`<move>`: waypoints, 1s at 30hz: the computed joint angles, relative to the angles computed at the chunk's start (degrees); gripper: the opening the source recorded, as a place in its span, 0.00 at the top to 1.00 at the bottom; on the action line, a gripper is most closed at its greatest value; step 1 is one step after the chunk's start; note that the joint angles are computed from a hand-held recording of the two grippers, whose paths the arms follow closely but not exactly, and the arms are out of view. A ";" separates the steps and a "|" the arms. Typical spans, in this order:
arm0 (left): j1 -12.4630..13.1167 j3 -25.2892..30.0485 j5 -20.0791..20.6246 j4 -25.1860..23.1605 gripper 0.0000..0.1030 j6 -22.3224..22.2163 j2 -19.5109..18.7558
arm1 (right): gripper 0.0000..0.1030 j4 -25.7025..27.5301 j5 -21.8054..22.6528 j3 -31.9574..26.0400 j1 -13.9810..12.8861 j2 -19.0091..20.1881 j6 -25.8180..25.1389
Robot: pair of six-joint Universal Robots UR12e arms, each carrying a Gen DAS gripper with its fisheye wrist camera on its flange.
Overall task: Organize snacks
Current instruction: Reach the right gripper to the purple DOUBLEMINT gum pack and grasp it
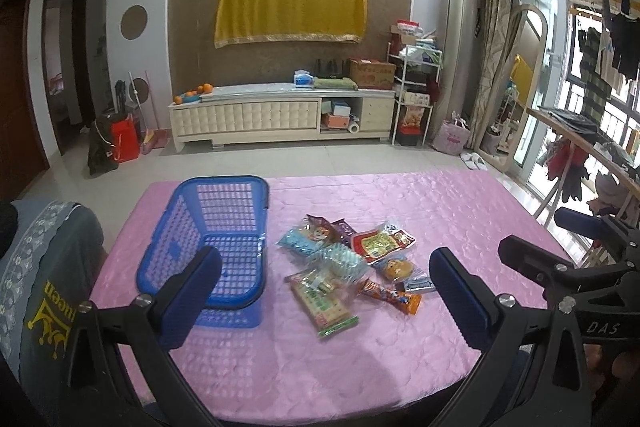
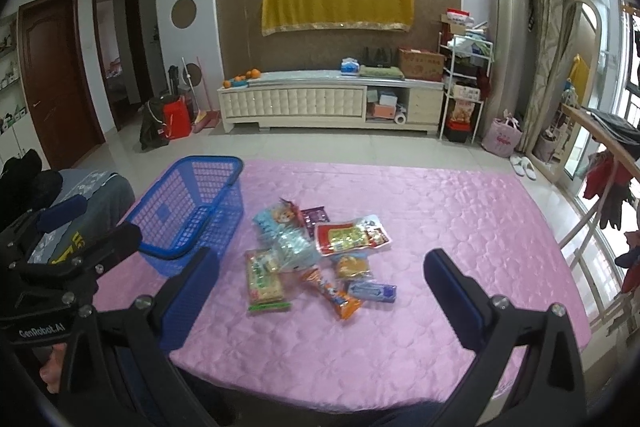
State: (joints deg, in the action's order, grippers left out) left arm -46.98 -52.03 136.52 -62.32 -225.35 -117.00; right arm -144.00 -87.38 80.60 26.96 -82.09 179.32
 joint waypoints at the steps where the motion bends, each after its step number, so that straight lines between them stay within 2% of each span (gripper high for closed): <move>1: 0.21 0.95 -0.51 -0.57 0.00 0.33 -0.61 | 0.00 0.31 0.11 -0.17 -0.37 0.12 0.07; 8: 2.03 7.54 -5.10 -3.40 0.00 2.88 -4.98 | 0.00 4.02 1.50 -2.06 -3.10 1.61 1.25; 16: 3.73 12.56 -10.87 -8.21 0.00 2.49 -8.83 | 0.00 7.97 2.32 -3.68 -5.24 4.17 0.61; 26: 5.87 14.46 -16.56 -15.34 0.00 -1.16 -11.62 | 0.00 12.90 4.14 -5.15 -6.18 8.11 -2.16; 30: 6.81 13.76 -19.02 -16.40 0.00 -2.09 -12.03 | 0.00 15.80 5.34 -5.83 -6.73 9.62 -2.56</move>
